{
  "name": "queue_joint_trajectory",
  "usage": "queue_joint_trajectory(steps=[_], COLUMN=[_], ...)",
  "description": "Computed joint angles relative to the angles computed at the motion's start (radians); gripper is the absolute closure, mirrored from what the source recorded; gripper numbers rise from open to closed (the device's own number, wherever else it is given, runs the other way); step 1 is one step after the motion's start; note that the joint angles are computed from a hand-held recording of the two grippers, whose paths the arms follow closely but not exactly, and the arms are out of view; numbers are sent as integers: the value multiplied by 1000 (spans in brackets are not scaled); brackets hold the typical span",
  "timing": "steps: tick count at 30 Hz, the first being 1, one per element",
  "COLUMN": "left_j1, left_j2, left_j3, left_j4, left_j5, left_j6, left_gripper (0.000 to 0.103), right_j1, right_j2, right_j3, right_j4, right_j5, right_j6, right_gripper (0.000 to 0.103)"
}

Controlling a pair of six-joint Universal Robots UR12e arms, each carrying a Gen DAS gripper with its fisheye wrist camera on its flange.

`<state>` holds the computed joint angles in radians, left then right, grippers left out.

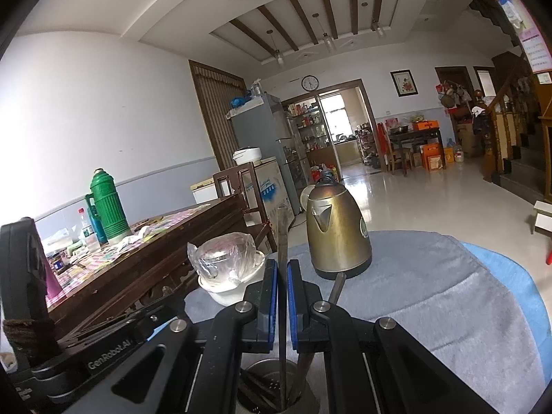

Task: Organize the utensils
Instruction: 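Push both chopsticks down into the grey cup with both grippers, then open both grippers to release the chopsticks into the cup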

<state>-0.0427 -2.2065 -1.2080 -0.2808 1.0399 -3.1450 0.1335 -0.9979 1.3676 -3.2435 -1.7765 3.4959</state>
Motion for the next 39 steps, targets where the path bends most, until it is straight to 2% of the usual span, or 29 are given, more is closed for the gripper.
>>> queue_joint_trajectory(steps=[3, 6, 13, 17, 21, 29, 32, 34, 35, 36, 38, 39], left_j1=[1, 2, 1, 4, 7, 13, 18, 20, 21, 21, 21, 22], left_j2=[0, 1, 9, 13, 17, 35, 40, 45, 48, 51, 57, 63], left_j3=[1, -4, -14, -22, -26, -50, -58, -66, -70, -75, -86, -95], left_j4=[-8, -4, -29, -24, -28, -38, -35, -35, -36, -37, -35, -30], left_j5=[1, 4, 12, 12, 13, 22, 25, 27, 30, 35, 45, 50], left_j6=[-1, -1, 14, 16, 18, 32, 28, 31, 34, 37, 38, 38], left_gripper=[97, 97, 97, 97, 98, 97, 96, 93, 86, 73, 56, 52], right_j1=[-3, -1, 8, 9, 15, 0, -7, -13, -16, -19, -20, -19], right_j2=[-11, -15, -9, -10, -2, -21, -33, -43, -47, -53, -61, -66], right_j3=[11, 9, 4, 9, 2, 23, 42, 58, 66, 77, 92, 102], right_j4=[-4, 34, 39, 2, 25, 112, 107, 90, 83, 70, 42, 25], right_j5=[20, 25, -3, -14, -41, 43, 58, 72, 77, 78, 76, 68], right_j6=[-2, -32, -71, -47, -91, -32, 10, 43, 62, 83, 104, 111], right_gripper=[97, 97, 97, 97, 97, 95, 94, 90, 82, 74, 67, 67])
